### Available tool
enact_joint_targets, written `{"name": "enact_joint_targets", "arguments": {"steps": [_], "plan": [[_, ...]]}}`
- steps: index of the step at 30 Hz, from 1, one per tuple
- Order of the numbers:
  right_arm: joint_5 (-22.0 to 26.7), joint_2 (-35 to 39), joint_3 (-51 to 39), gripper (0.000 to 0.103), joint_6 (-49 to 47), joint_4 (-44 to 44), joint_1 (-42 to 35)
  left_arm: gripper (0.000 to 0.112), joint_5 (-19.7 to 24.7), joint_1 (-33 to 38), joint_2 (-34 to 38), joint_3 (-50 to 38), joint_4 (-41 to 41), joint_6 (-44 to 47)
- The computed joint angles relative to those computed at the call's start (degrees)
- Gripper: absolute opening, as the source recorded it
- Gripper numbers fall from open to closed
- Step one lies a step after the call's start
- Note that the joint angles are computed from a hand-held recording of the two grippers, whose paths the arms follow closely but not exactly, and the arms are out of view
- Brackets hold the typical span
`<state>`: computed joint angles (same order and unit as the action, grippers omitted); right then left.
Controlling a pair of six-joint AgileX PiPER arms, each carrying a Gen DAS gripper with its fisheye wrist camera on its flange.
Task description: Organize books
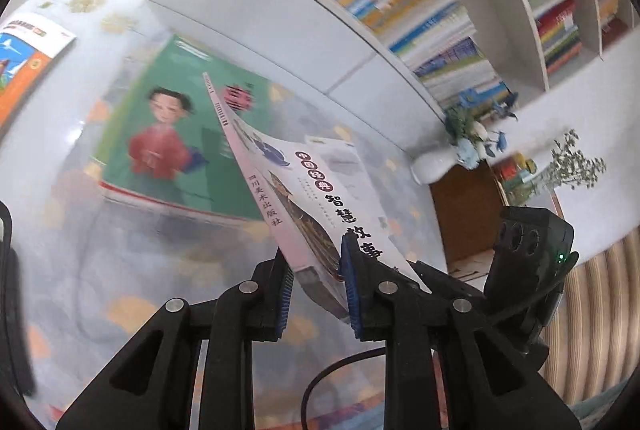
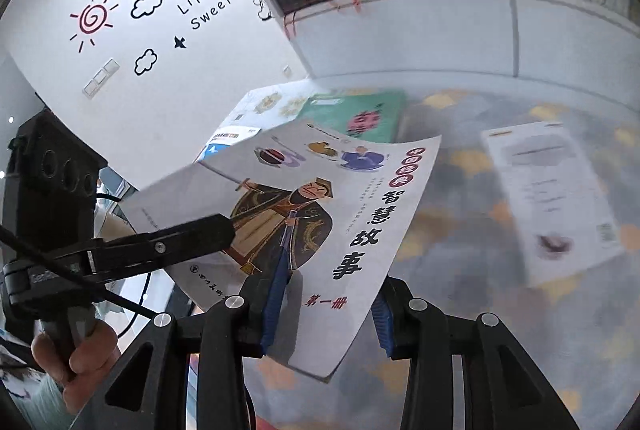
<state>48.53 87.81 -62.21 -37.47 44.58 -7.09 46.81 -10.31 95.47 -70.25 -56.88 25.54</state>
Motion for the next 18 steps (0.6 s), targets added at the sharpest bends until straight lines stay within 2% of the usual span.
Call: {"name": "enact_joint_targets", "arguments": {"steps": [3, 8, 14, 18], "plan": [[-2.99, 3.68, -2.15, 0.038, 5.17, -0.94, 3.95, 0.019, 2.23, 3.38, 3.46, -1.16, -2.68, 4.07], [-5.56, 9.35, -9.49, 0.039, 15.74, -8.56, 8.08, 0.017, 4.75, 6.2, 11.19, -6.56, -5.29, 6.68], [-3.2, 18.55, -19.57, 0.04, 23.69, -12.45, 8.81, 0.017, 6.33, 8.46, 19.88, -13.23, -6.95, 6.88], [-2.25, 23.58, -23.66, 0.04, 26.67, -13.69, 9.1, 0.018, 6.19, 10.91, 21.65, -13.52, -5.81, 5.65]]}}
